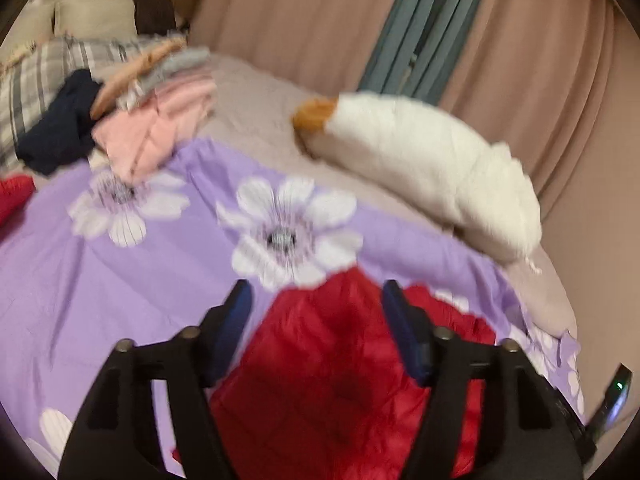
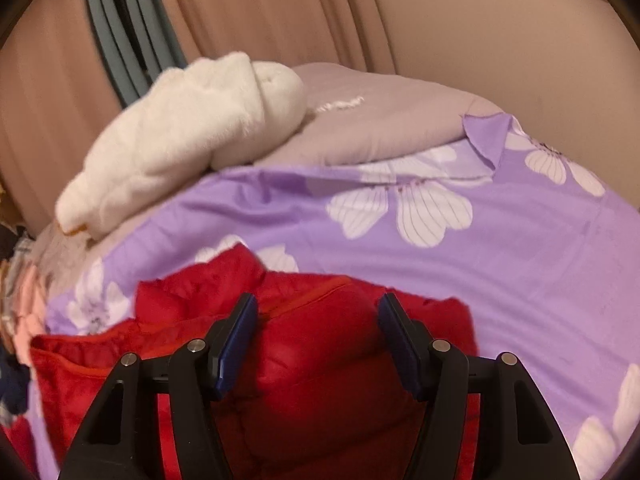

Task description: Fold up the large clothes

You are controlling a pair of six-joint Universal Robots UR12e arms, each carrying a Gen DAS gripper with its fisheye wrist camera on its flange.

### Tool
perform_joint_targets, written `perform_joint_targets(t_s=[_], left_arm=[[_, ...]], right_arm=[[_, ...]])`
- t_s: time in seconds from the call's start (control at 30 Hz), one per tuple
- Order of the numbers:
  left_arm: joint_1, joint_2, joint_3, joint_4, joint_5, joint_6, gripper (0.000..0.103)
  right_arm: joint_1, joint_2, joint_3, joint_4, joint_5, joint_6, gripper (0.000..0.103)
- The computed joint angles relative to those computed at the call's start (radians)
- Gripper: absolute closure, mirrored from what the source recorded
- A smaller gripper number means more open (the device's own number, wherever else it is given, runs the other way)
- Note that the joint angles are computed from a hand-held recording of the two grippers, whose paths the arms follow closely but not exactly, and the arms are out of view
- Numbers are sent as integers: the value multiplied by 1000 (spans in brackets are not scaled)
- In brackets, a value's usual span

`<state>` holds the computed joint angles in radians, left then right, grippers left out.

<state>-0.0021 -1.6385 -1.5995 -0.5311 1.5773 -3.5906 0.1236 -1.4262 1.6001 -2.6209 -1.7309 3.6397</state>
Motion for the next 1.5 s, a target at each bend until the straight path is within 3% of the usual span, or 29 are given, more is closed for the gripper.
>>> perform_joint_targets(t_s=[0.1, 0.2, 0.3, 0.37, 0.53, 0.73, 0.87, 0.93, 1.0, 1.07, 1.13, 1.23, 1.3, 1.37, 1.5], left_arm=[[9, -10, -39, 4, -70, -54, 45], [-23, -50, -56, 25, -4, -56, 45], [-55, -78, -77, 122, 90, -21, 42], [-53, -87, -81, 162, 95, -36, 39], [-39, -128, -64, 173, 62, -98, 33], [-44, -145, -41, 119, 74, -88, 30], [-60, -133, -3, 2, 131, 8, 28], [-39, -92, -29, -21, 56, 57, 29], [-9, -36, -78, -17, -3, 16, 29], [25, 14, -120, -29, -62, -32, 25], [65, 58, -153, -51, -143, -61, 20], [103, 114, -202, -62, -167, -64, 19], [107, 130, -214, -88, -169, -48, 19], [119, 145, -234, -120, -216, -57, 19], [147, 136, -260, -178, -399, -113, 21]], right_arm=[[19, 25, -3, -15, -65, -32, 39], [15, 46, -4, -59, -57, -50, 39], [-3, 79, -31, -60, -6, -53, 39], [-6, 106, -60, -41, 5, -68, 39], [-4, 164, -130, 32, 4, -98, 39], [-9, 165, -121, 32, 24, -84, 39], [-6, 137, -109, 69, 21, -80, 39], [-8, 88, -69, 73, 28, -79, 39], [-13, 38, -17, 43, 46, -62, 26], [-9, -7, 15, 61, 16, -39, 18], [-18, -52, 50, 74, 62, -36, 18], [-28, -110, 101, 91, 115, -10, 14], [-38, -150, 143, 112, 159, 25, 13], [-40, -170, 165, 143, 173, 64, 13], [-37, -175, 192, 178, 223, 86, 13]])
